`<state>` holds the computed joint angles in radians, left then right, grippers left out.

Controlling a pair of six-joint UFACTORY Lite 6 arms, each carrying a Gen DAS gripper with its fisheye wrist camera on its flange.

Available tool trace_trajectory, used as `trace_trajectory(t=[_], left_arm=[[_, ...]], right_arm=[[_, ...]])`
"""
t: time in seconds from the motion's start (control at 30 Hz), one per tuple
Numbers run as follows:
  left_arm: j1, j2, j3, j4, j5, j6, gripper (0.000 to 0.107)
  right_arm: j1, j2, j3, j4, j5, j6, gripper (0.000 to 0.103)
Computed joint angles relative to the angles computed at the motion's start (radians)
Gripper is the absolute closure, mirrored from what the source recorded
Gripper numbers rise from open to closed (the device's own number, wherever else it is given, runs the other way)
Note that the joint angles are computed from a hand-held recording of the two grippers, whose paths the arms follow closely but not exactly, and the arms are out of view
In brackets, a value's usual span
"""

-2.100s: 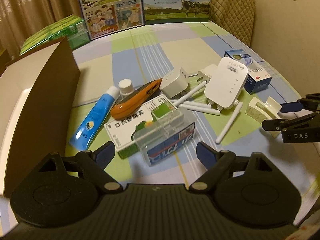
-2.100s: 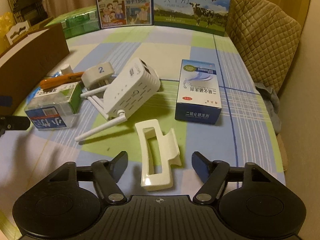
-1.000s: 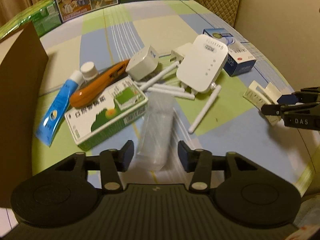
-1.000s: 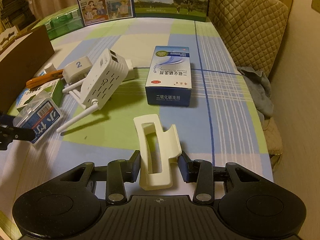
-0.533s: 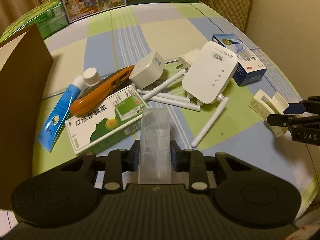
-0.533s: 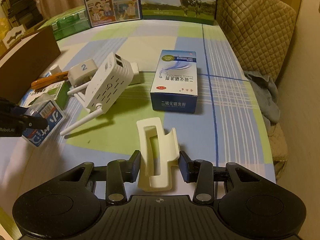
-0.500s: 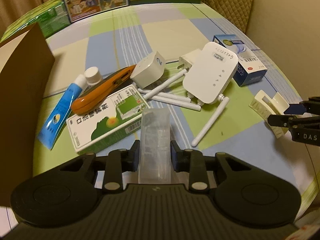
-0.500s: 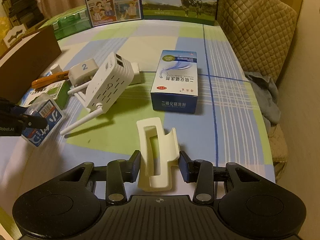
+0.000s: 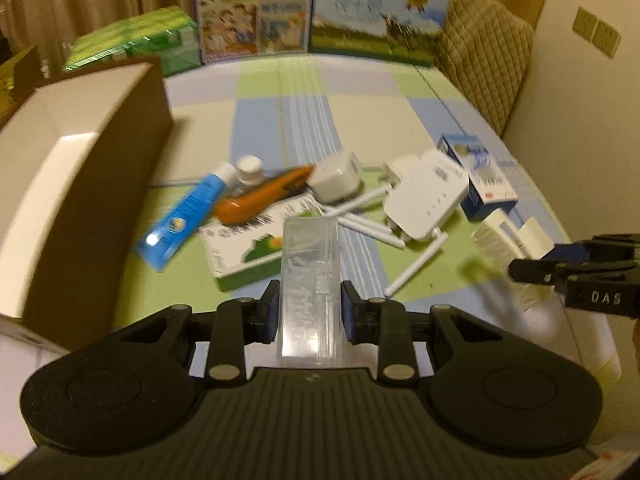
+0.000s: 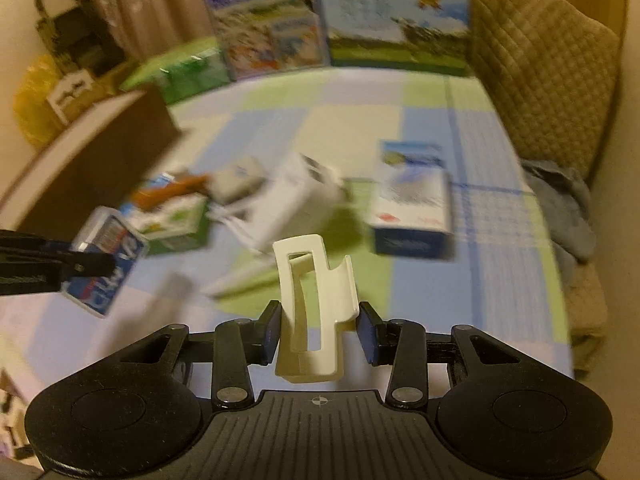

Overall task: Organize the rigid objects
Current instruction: 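Carry the clear case and white clip holder with both grippers into the brown box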

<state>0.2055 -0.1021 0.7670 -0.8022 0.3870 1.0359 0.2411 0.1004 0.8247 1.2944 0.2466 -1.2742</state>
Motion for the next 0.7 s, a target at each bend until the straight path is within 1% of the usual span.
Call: trace_trajectory(t=[0.07,0.17,0.3,0.4,0.53,0.6,0.7], left_arm=[[0.068,-0.027,0.019,-0.005,0.059,0.036,0.081],[0.202,-0.032,0.077,-0.038,0.172,0.146,0.081],[0.384,0.043,0.225,-0.047,0.305,0.264,0.081],[0.512,0.134,0.360,-0.069,0.399,0.345,0.081],[0.630,0.290,0.563,-0.077,0.482,0.412,0.081],[0.672,0.379,0.671,-0.074,0.507,0.434,0.081],[0.711,0.503,0.823,-0.061,0.535,0.441,0.081]], right_arm=[[0.057,-0.012,0.024,-0.042,0.008,0.089,0.066],[0.165,-0.006,0.081,-0.092,0.003,0.222,0.066],[0.339,0.062,0.204,-0.194,-0.049,0.445,0.066],[0.470,0.151,0.345,-0.408,-0.083,0.750,0.066],[0.609,0.336,0.598,-0.750,-0.104,1.169,0.066],[0.657,0.445,0.753,-0.942,-0.089,1.378,0.066],[0.718,0.650,1.061,-1.237,-0.001,1.692,0.066]])
